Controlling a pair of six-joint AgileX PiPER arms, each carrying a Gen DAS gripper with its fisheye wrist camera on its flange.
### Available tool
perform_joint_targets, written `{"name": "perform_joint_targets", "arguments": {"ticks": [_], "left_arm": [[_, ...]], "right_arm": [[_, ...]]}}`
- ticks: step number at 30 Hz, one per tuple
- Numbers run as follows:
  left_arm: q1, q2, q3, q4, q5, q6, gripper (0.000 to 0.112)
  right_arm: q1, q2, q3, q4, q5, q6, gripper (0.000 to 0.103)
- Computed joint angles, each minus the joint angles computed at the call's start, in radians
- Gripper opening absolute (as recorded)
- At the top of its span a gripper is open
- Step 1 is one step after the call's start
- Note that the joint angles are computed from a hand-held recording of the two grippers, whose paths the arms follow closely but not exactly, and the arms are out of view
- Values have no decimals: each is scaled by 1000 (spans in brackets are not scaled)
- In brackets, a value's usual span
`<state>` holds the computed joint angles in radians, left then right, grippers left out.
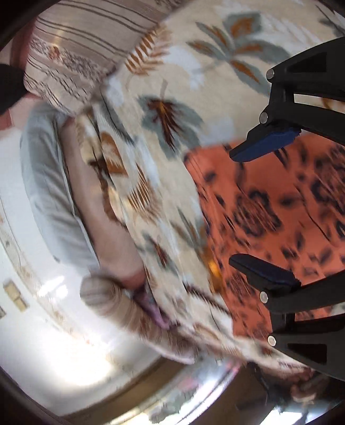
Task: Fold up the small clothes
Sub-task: 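Lower the folded hem onto the dress and open both grippers, then press and smooth the folded dress flat with both open grippers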
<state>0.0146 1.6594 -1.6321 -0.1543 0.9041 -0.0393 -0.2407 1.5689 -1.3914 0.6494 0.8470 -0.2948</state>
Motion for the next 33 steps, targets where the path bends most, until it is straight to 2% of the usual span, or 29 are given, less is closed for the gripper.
{"name": "perform_joint_targets", "arguments": {"ticks": [3,5,7,8,9,10,13,15,17,18,19,20,22,24,27,30,33], "left_arm": [[-17,-108,177,-69,-19,40,48],[-49,-120,271,-26,-37,2,48],[-72,-63,321,75,-18,-79,53],[-63,-75,349,65,-56,-94,55],[-62,-92,352,71,-54,-110,55],[-77,-104,330,112,-19,-152,55],[-74,-189,348,117,-57,-159,55],[-50,-211,357,80,-65,-132,55],[-50,-181,361,129,-46,-154,55],[-59,-140,350,194,1,-192,56],[-58,-106,363,219,16,-212,57],[-46,-111,380,204,-9,-236,58],[-41,-125,372,195,7,-243,58],[-52,-155,370,206,-4,-245,57],[-75,-166,336,203,-18,-238,58],[-85,-118,260,120,-22,-178,59],[-150,-53,179,146,-9,-195,60]], "right_arm": [[-11,-33,99,163,69,-91,75],[-16,-22,154,223,78,-159,75],[-20,24,181,186,73,-110,75],[-26,48,210,148,32,-80,72],[-43,61,219,150,31,-50,71],[-54,48,225,173,34,-60,70],[-12,-2,190,61,20,10,72],[3,-22,166,66,34,-9,72],[10,-29,157,110,33,-52,77],[11,-26,171,130,25,-81,80],[16,-10,161,114,25,-70,80],[30,28,149,58,17,-20,80],[31,90,115,-4,50,72,80],[21,74,103,29,50,55,80],[14,101,1,47,87,49,80],[-11,222,-163,119,162,41,80],[-29,394,-337,198,214,64,80]]}}
